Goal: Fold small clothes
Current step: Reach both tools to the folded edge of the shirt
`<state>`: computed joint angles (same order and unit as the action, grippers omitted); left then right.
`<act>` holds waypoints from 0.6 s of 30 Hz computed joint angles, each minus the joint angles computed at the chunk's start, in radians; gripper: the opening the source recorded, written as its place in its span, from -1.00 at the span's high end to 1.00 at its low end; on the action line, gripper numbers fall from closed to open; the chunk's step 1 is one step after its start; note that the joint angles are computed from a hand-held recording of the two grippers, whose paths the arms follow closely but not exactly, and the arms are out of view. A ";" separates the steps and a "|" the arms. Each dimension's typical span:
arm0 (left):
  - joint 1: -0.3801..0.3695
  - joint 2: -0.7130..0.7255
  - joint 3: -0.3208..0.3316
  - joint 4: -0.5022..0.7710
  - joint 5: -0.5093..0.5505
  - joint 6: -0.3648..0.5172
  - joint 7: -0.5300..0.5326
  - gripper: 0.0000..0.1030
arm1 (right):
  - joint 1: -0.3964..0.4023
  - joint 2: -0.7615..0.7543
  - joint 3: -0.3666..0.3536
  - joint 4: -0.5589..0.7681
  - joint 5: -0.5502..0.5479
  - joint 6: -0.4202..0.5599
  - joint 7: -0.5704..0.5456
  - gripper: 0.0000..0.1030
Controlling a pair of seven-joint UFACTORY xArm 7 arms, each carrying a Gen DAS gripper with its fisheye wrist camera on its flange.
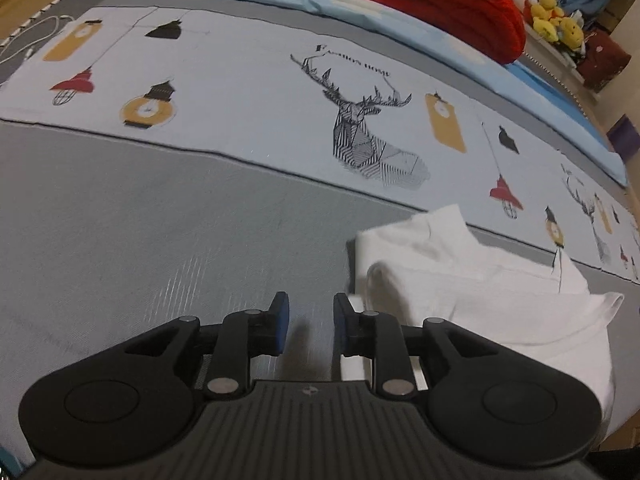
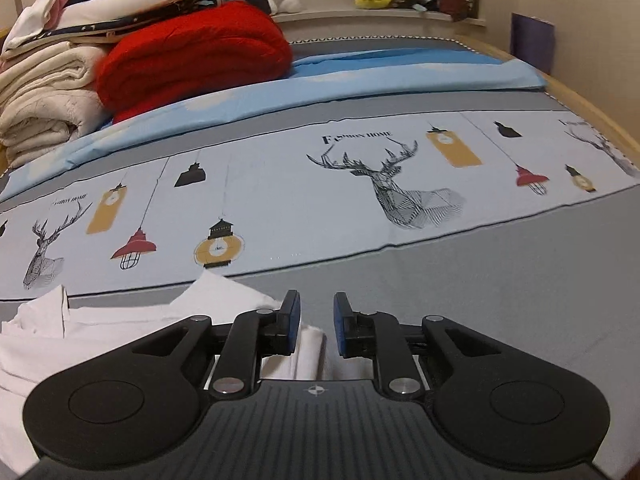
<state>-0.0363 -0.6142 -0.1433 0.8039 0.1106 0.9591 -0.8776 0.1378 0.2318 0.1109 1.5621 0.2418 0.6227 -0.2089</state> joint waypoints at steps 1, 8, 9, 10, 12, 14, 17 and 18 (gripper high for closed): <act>-0.001 -0.006 -0.007 0.000 0.000 0.012 -0.008 0.47 | -0.001 -0.016 0.000 -0.018 -0.001 -0.002 -0.005 0.63; -0.020 -0.030 -0.030 0.012 0.001 0.079 -0.034 0.28 | -0.003 -0.123 0.000 -0.129 0.048 -0.005 -0.079 0.56; -0.022 -0.028 -0.031 0.018 0.002 0.086 -0.034 0.26 | -0.001 -0.130 -0.002 -0.135 0.048 -0.005 -0.087 0.55; -0.023 -0.025 -0.031 0.026 0.003 0.094 -0.033 0.25 | 0.000 -0.136 -0.005 -0.140 0.046 -0.005 -0.091 0.55; -0.026 -0.026 -0.029 0.034 0.004 0.107 -0.031 0.24 | 0.001 -0.142 -0.012 -0.144 0.040 -0.001 -0.094 0.55; -0.032 -0.029 -0.022 0.036 -0.001 0.109 -0.020 0.20 | 0.002 -0.140 -0.019 -0.142 0.023 0.004 -0.078 0.55; -0.050 -0.021 -0.005 0.032 -0.019 0.098 0.023 0.04 | 0.000 -0.129 -0.023 -0.129 0.013 0.025 -0.058 0.54; -0.057 -0.015 0.000 0.033 -0.027 0.098 0.043 0.00 | -0.002 -0.124 -0.022 -0.121 0.026 0.038 -0.064 0.53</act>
<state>-0.0933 -0.6290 -0.1436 0.8367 0.0836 1.0573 -0.8348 0.1357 0.1076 0.0894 1.4410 0.2681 0.6607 -0.2727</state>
